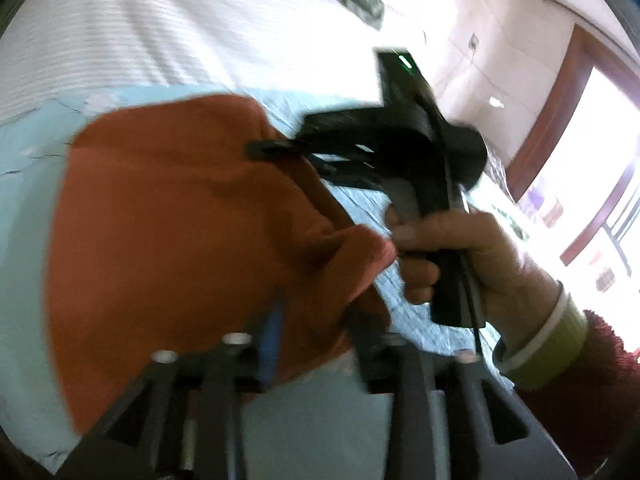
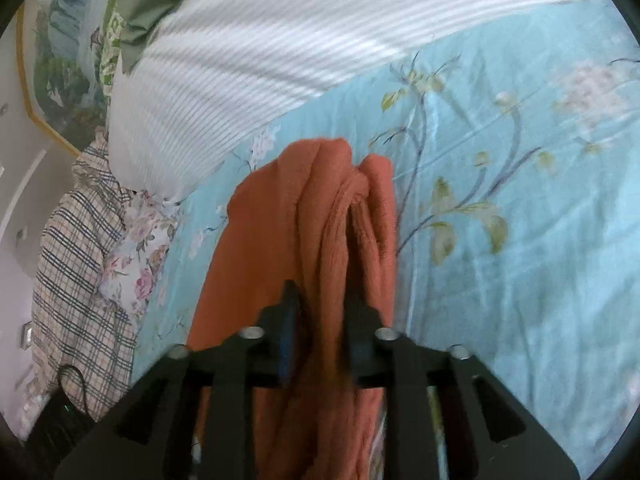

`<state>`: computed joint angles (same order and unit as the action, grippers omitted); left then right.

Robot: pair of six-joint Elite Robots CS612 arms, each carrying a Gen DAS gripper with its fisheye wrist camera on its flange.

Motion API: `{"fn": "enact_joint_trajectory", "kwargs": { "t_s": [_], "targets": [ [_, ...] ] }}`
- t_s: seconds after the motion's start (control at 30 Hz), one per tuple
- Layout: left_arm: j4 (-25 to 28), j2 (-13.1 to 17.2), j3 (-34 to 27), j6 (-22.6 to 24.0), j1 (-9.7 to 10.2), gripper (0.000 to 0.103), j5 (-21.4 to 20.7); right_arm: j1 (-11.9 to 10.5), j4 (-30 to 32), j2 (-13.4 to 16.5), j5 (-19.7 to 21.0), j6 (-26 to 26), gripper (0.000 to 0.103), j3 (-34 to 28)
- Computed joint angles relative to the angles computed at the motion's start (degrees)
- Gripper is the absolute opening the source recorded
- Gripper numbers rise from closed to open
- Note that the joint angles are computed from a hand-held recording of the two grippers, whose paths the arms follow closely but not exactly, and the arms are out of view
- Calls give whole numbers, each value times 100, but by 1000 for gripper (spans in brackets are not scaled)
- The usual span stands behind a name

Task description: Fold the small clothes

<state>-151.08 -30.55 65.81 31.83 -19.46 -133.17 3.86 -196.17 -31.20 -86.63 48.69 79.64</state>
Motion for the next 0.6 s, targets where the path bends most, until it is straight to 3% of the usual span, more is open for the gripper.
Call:
{"fn": "enact_joint_trajectory", "kwargs": {
  "t_s": [0.07,0.1,0.2,0.27,0.43,0.5,0.6],
  "targets": [
    [-282,-4,-7,-248,125,66,-28,61,-162,-94,-260,60,75,180],
    [-423,10,-40,-410,186,71,-13,87,-211,-128,-350,78,77,238],
    [-389,157,-379,-856,333,83,48,108,-362,-161,-338,226,78,343],
    [-180,336,-755,-1096,378,83,167,101,-278,-143,-250,293,78,313],
    [1164,977,-2063,-1375,388,83,186,80,142,-38,-7,277,78,97],
    [1452,1211,-2488,-1506,371,83,307,63,191,16,84,303,78,22],
    [2195,1671,-3372,-1617,361,82,154,37,278,97,169,348,78,-93]
  ]
}}
